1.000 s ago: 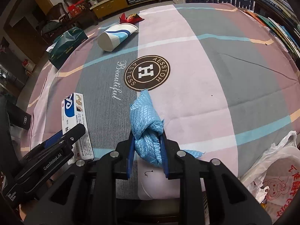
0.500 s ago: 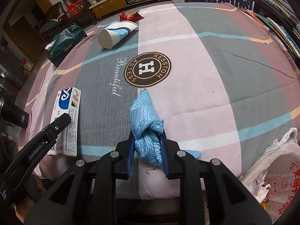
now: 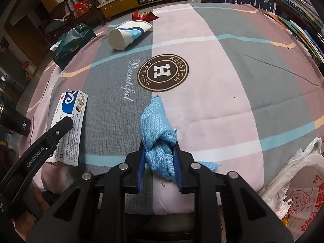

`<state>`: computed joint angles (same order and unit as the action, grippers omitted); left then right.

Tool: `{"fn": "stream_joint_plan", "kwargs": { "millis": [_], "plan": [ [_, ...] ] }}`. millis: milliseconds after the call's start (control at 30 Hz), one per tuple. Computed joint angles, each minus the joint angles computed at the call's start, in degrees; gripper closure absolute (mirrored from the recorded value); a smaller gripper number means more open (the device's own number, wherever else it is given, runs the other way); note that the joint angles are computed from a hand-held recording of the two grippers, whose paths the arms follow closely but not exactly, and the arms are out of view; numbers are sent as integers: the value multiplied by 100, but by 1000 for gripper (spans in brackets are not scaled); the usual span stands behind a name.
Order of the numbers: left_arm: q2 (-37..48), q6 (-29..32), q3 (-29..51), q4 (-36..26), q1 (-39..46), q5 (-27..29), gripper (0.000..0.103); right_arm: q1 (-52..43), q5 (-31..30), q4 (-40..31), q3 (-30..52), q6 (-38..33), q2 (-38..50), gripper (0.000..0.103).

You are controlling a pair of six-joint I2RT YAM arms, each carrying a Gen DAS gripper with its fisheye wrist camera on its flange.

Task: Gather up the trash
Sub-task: 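Lift the blue cloth with the right tool while the left tool lifts the medicine box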

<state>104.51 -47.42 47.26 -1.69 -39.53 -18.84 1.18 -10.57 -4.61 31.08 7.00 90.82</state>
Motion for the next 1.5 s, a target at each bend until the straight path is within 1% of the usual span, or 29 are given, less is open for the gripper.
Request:
{"fn": "stream_joint_plan", "kwargs": {
  "millis": [367,700,1500],
  "plan": [
    [-56,-52,-59,33,5,-24,66,36,32,98,-13,39,103,78],
    [-182,-145,-184,131,0,-146,67,17,31,135,-68,83,13,78],
    [-221,-216,-228,137,42,-109,67,157,157,248,-91,114,101,78]
  ]
}}
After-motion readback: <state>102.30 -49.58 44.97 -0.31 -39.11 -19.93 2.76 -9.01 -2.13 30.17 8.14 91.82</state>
